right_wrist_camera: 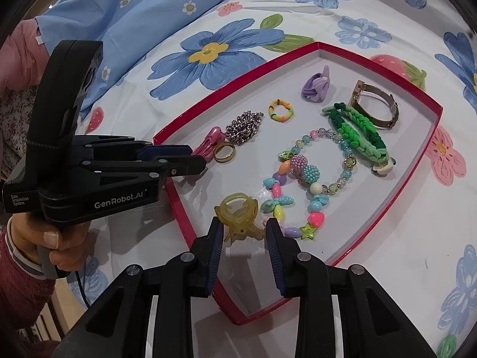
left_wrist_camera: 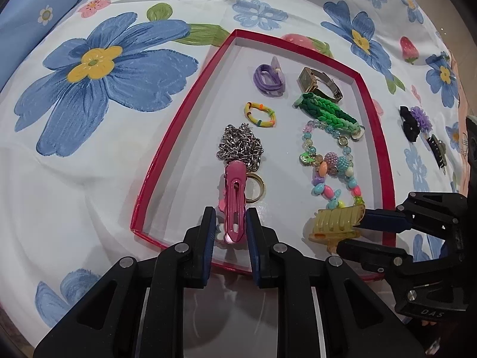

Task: Organize jewelry
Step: 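Carry both clips into the tray and open both tools, then withdraw both open tools back from the tray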

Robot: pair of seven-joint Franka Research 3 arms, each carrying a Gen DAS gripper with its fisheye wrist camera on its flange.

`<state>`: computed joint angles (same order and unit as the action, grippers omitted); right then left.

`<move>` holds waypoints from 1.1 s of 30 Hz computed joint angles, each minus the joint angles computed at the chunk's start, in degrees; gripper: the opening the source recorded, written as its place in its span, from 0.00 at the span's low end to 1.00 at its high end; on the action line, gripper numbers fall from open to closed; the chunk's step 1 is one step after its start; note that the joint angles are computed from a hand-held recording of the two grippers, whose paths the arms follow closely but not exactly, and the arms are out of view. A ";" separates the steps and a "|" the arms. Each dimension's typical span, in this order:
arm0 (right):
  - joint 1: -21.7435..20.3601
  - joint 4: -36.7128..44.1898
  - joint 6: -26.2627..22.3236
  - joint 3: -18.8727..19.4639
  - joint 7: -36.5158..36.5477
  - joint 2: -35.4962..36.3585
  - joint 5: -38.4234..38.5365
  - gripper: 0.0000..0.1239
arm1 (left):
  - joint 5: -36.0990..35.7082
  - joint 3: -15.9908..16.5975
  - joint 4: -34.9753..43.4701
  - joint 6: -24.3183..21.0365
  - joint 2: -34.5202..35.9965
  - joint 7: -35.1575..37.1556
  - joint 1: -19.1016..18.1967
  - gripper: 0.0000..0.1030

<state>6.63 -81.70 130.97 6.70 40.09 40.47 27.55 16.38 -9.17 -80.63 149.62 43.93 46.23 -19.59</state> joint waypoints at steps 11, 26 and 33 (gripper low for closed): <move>-0.27 -0.05 -0.04 0.32 -0.25 0.14 0.68 0.26 | 0.06 0.20 -0.24 0.49 -0.07 -0.60 -0.13 0.18; -0.86 -1.05 -0.28 0.57 -0.62 -0.47 2.21 0.33 | 0.26 0.19 -0.40 0.98 -0.18 -0.76 -0.26 0.25; -1.85 -2.51 0.02 0.72 -1.22 -1.67 4.02 0.38 | 1.68 1.41 -2.82 2.53 -2.06 -3.46 -0.93 0.39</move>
<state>4.78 -84.21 131.00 7.43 38.86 38.79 31.57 18.06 -7.76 -83.45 152.15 41.87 42.77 -20.51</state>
